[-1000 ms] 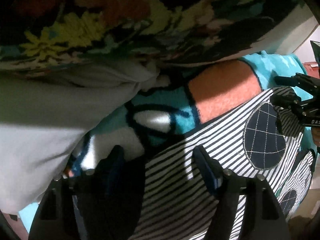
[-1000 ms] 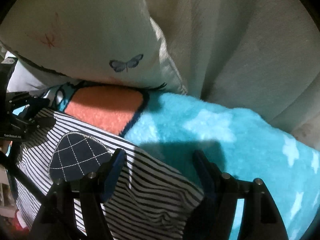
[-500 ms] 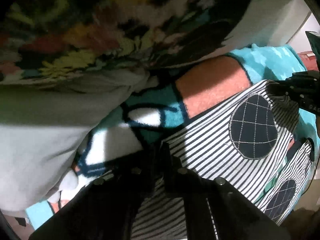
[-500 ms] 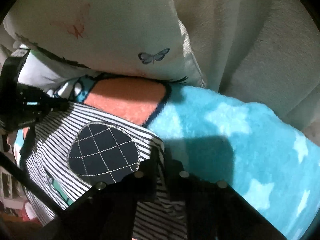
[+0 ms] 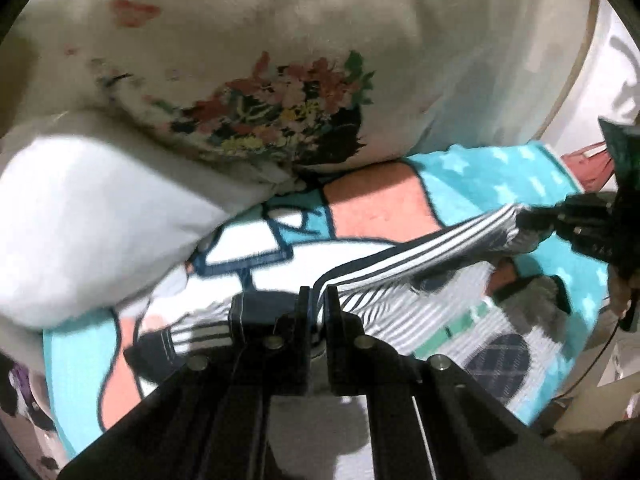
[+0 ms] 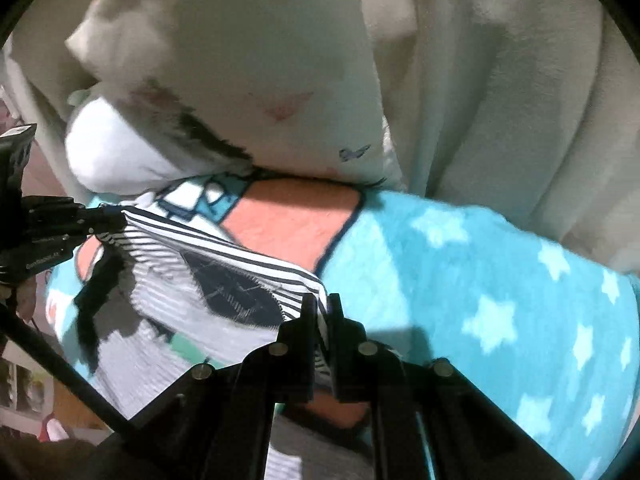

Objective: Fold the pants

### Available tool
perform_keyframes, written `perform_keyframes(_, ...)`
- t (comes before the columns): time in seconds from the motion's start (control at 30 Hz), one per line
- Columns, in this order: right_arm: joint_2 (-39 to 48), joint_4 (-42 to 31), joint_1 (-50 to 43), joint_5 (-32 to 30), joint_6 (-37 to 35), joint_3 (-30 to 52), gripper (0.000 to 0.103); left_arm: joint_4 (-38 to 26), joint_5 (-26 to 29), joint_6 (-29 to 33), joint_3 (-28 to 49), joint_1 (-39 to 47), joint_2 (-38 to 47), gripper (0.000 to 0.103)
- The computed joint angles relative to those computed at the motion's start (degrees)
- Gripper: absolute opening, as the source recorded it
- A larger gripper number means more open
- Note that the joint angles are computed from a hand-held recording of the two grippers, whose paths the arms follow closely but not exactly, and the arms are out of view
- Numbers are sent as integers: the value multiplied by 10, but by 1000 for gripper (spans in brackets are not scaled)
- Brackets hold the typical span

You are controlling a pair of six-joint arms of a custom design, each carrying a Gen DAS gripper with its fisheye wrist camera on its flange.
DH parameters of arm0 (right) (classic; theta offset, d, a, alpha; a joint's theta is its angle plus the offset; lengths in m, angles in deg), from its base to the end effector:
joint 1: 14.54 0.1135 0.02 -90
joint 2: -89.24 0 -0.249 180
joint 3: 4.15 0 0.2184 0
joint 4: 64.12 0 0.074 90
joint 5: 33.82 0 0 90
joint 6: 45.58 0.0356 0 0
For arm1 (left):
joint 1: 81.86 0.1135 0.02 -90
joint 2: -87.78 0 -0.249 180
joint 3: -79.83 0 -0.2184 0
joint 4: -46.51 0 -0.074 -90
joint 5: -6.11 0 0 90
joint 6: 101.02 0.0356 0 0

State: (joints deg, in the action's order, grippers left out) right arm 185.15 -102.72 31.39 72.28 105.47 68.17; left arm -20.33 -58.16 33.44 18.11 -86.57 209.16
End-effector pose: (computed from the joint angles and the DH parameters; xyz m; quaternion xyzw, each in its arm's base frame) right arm 0.2132 0.2060 0.1781 0.1598 0.9483 0.1104 0.2508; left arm 0.4015 -0.0486 0.2146 0.4347 0.8568 -0.1485 0.2342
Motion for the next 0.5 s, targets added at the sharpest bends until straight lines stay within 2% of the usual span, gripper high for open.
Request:
perform_keyframes(0.2, 17, -56, 139, 36, 161, 35, 6, 42, 27, 78, -209, 87, -106, 5)
perform_keyframes(0.27, 34, -56, 181, 34, 224, 40, 6, 49, 19, 109, -261, 112, -117, 5)
perform_keyframes(0.33, 62, -46, 215, 24, 280, 47, 6, 88, -13, 154, -328, 134, -127, 6)
perform_keyframes(0.43, 107, -39, 251, 6, 347, 60, 6, 126, -48, 195, -375, 164, -120, 5)
perform_keyframes(0.5, 127, -39, 266, 2, 381, 69, 7, 96, -49, 215, -349, 191, -104, 5)
